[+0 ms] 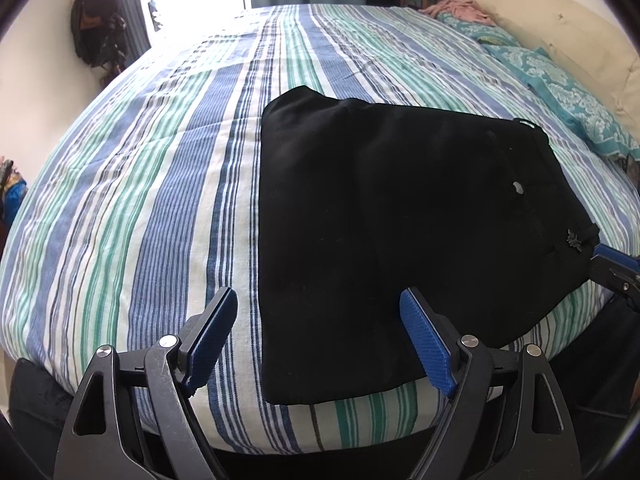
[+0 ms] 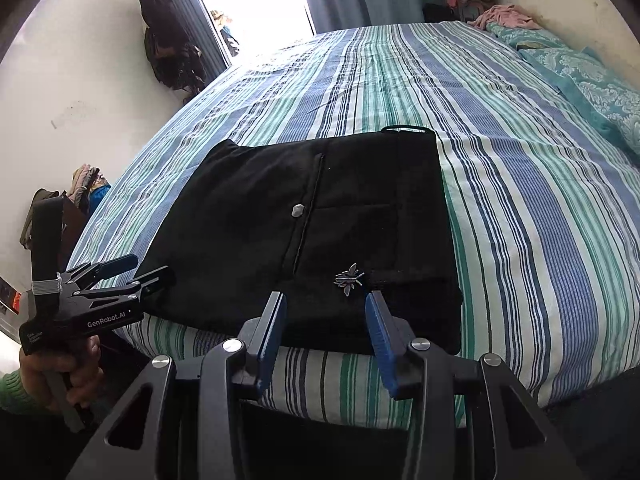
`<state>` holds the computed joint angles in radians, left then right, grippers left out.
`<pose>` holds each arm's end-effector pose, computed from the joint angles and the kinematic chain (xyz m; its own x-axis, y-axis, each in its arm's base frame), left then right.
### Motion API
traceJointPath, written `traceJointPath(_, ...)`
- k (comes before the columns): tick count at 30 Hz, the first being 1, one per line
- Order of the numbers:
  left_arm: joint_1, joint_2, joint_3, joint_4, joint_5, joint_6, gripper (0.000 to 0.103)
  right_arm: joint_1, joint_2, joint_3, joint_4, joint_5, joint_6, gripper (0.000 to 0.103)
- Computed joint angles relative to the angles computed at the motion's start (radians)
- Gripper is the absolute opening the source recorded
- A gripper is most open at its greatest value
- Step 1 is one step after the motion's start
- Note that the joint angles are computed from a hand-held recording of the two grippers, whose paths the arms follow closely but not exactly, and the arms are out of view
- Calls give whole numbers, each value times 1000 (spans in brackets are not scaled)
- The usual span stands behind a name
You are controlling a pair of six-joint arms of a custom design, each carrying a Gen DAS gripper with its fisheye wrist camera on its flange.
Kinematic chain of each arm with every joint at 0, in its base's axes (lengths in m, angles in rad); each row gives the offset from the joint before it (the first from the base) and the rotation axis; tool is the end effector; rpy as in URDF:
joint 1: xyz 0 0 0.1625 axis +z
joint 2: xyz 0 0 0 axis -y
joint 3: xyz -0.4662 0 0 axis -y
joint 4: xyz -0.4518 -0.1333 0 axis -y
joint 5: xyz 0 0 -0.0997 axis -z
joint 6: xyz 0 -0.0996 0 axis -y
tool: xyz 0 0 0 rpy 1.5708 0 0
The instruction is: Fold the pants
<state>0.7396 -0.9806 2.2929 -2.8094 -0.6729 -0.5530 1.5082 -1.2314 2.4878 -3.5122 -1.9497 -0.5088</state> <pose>-0.2047 -0.4727 0.0438 -0.7082 0.0718 -0.7023 0.4286 0.8342 -0.3470 0.0693 -0.4359 0.1639 -0.8206 -0.1218 0.5584 -0.4023 0.8171 -0.4130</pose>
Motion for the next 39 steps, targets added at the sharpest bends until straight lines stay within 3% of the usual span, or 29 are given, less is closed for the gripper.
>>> traceJointPath(7, 0, -1, 1, 1, 1, 1, 86, -6, -5, 1, 8, -1, 18, 43)
traceJointPath(12, -16, -5, 14, -28, 18, 3, 86, 1, -16, 25, -81, 48, -16, 43)
traceJointPath(16, -30, -11, 28, -84, 40, 19, 86, 1, -17, 50, -206, 101, -48, 59)
traceJointPath(18, -34, -14, 31, -97, 54, 21, 86, 4, -12, 58, -270, 112, -62, 61)
traceJointPath(22, -34, -19, 20, -46, 72, -5, 86, 11, 0, 63, -359, 107, -70, 75)
traceJointPath(39, -33, -31, 13, 74, 95, -64, 86, 16, 11, 51, -338, 61, -64, 81)
